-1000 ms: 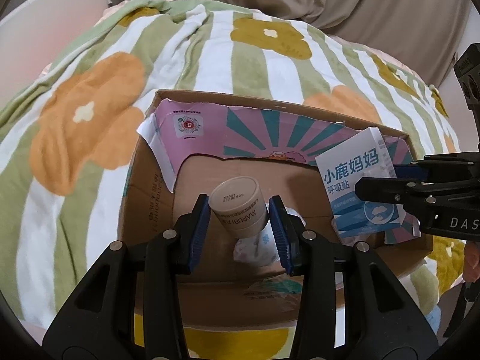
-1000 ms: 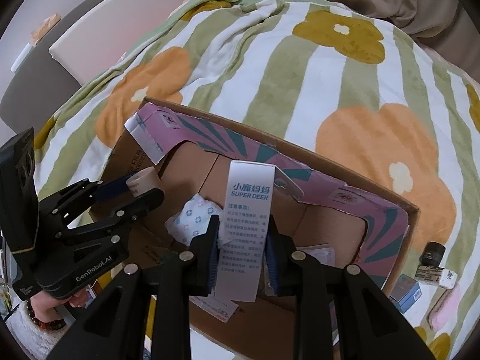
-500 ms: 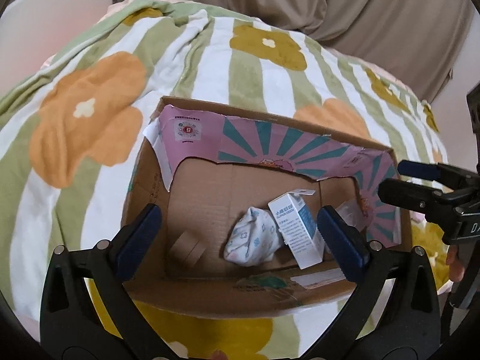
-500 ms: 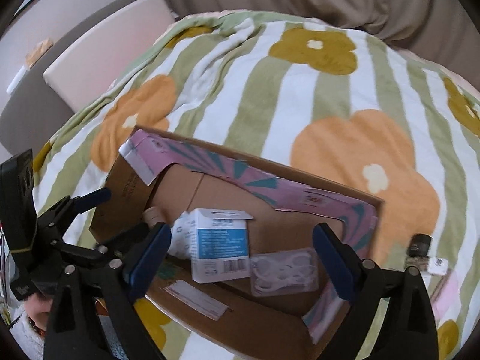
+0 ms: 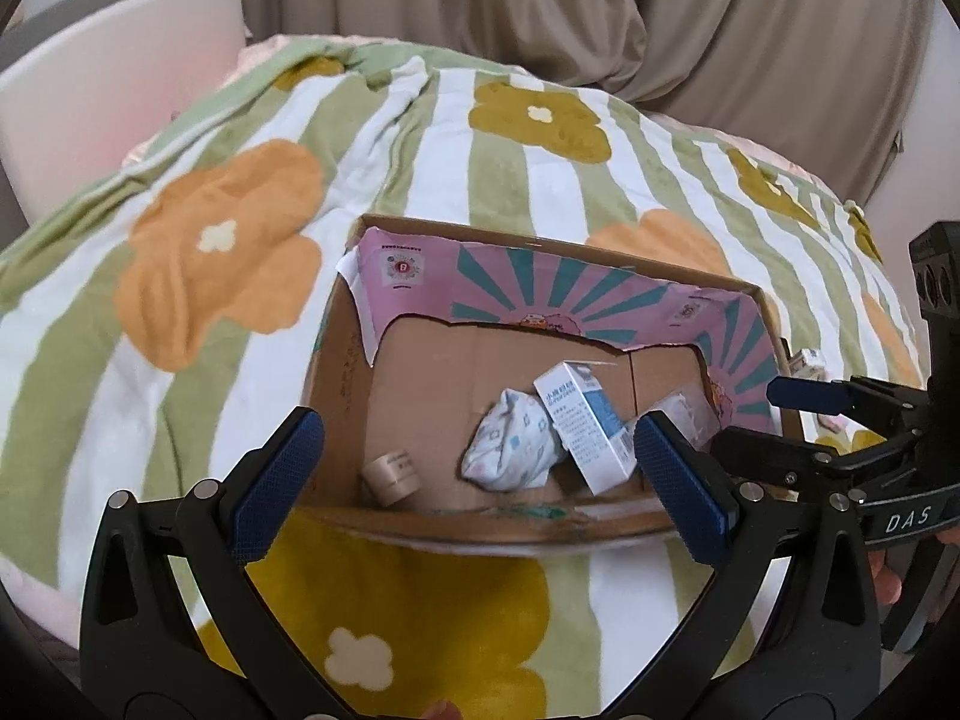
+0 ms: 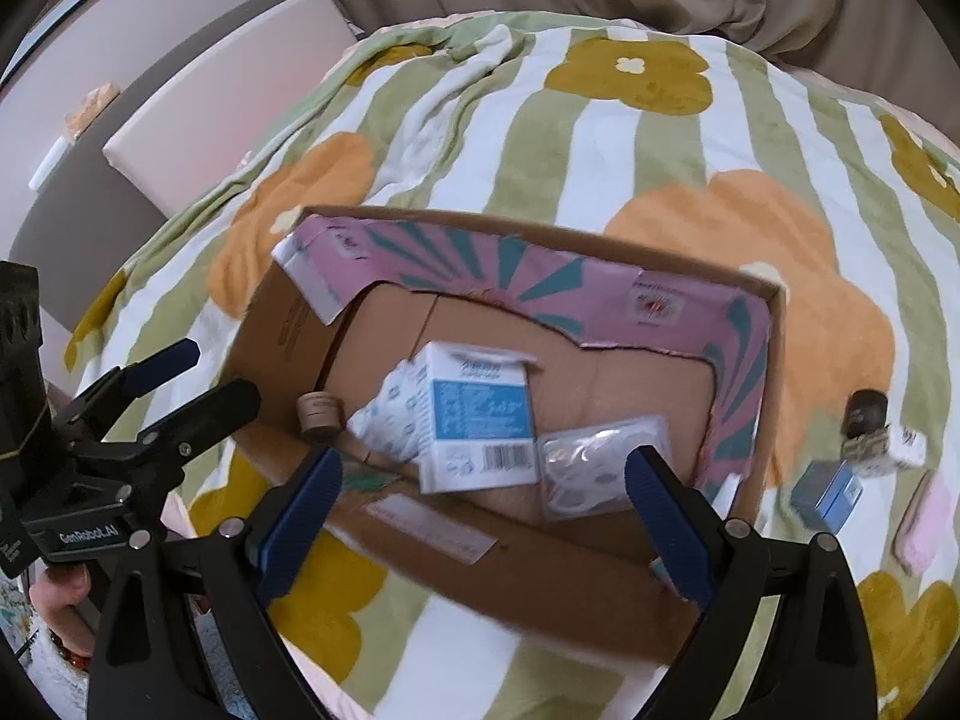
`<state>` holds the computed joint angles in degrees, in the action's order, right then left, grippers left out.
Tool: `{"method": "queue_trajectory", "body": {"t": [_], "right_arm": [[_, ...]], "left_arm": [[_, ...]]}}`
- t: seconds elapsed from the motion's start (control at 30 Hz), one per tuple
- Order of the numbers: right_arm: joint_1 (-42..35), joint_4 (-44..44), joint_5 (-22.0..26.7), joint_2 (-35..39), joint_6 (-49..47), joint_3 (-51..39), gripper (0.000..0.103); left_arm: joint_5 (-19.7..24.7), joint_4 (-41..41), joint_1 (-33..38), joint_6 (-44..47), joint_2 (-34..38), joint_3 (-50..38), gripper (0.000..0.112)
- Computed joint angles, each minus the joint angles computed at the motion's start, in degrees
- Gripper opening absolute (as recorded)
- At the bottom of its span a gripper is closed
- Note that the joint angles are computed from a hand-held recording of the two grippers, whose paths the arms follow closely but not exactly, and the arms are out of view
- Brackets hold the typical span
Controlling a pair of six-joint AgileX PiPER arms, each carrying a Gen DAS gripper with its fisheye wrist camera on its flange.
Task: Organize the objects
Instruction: 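Lower the beige jar and white carton into the cardboard box, then withdraw both tools and move them toward the blue box and tissue pack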
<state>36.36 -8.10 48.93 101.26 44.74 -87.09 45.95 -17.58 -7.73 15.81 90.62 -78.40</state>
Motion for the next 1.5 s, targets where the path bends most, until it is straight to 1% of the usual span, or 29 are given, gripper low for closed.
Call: {"method": "queue_trajectory", "body": {"t": [0.1, 0.2, 0.27, 0.43, 0.53, 0.6, 0.63, 0.7, 0.73, 0.77, 0.83, 0.87, 0.97, 1.13, 1.2, 1.33, 1.43, 1.5], "right_arm": [[1.2, -1.5, 0.6, -1.7, 1.5, 0.6, 0.094], [2.6, -4.8, 2.2, -4.5, 3.8, 1.0, 0.094], [3.8, -7.7, 3.6, -7.1, 5.5, 1.7, 0.094], [7.2, -14.8, 7.8, -14.8, 9.8, 5.2, 0.094], [8.3, -16.8, 10.4, -19.2, 11.3, 7.2, 0.094], [9.0, -18.4, 12.6, -22.1, 12.3, 8.3, 0.094], [9.3, -19.0, 13.5, -23.3, 12.5, 8.9, 0.094], [10.3, -20.5, 14.8, -26.1, 12.5, 10.3, 0.094], [11.4, -22.4, 15.7, -27.5, 13.5, 11.1, 0.094], [13.3, -25.4, 17.7, -28.9, 15.1, 11.9, 0.094], [14.2, -27.0, 19.3, -30.2, 15.8, 12.8, 0.094], [13.9, -26.4, 19.3, -31.6, 15.3, 13.6, 0.094], [11.2, -23.0, 18.0, -35.4, 12.9, 16.6, 0.094], [9.4, -23.2, 16.7, -40.9, 13.6, 22.3, 0.094], [8.3, -23.4, 16.0, -42.9, 13.4, 24.5, 0.094], [7.8, -25.6, 17.0, -44.5, 13.8, 27.4, 0.094], [3.9, -22.8, 14.9, -45.6, 9.6, 29.8, 0.094], [0.6, -20.6, 12.3, -46.7, 6.9, 32.0, 0.094]], "left_arm": [[0.2, 1.7, -1.1, -1.2, -2.9, 1.1, 0.103], [0.2, 3.2, -3.3, -2.0, -6.2, 1.8, 0.103], [0.1, 3.6, -5.4, -2.1, -8.8, 2.3, 0.103], [1.2, 6.0, -11.6, -6.7, -12.3, 1.9, 0.103], [0.4, 10.3, -17.0, -12.3, -14.0, 2.0, 0.103], [-0.8, 17.7, -22.1, -20.6, -15.1, 2.3, 0.103], [-1.3, 19.7, -24.1, -23.4, -15.5, 2.5, 0.103], [-1.7, 22.7, -27.4, -27.6, -15.5, 2.3, 0.103], [-1.9, 24.2, -29.0, -29.4, -15.4, 2.3, 0.103], [-2.0, 26.2, -31.3, -31.8, -14.9, 2.1, 0.103], [-1.8, 30.5, -35.0, -36.4, -14.2, 2.0, 0.103], [-1.6, 33.4, -37.7, -39.5, -13.5, 1.9, 0.103], [-2.0, 35.5, -41.3, -43.6, -12.3, 2.1, 0.103], [-3.4, 38.5, -46.1, -49.9, -9.1, 3.0, 0.103], [-4.8, 39.0, -47.1, -51.6, -8.0, 3.8, 0.103], [-8.2, 40.3, -49.4, -55.9, -5.5, 4.7, 0.103], [-10.5, 41.5, -51.0, -57.6, -3.2, 4.8, 0.103], [-11.4, 43.5, -52.5, -59.3, -0.9, 4.3, 0.103]]}}
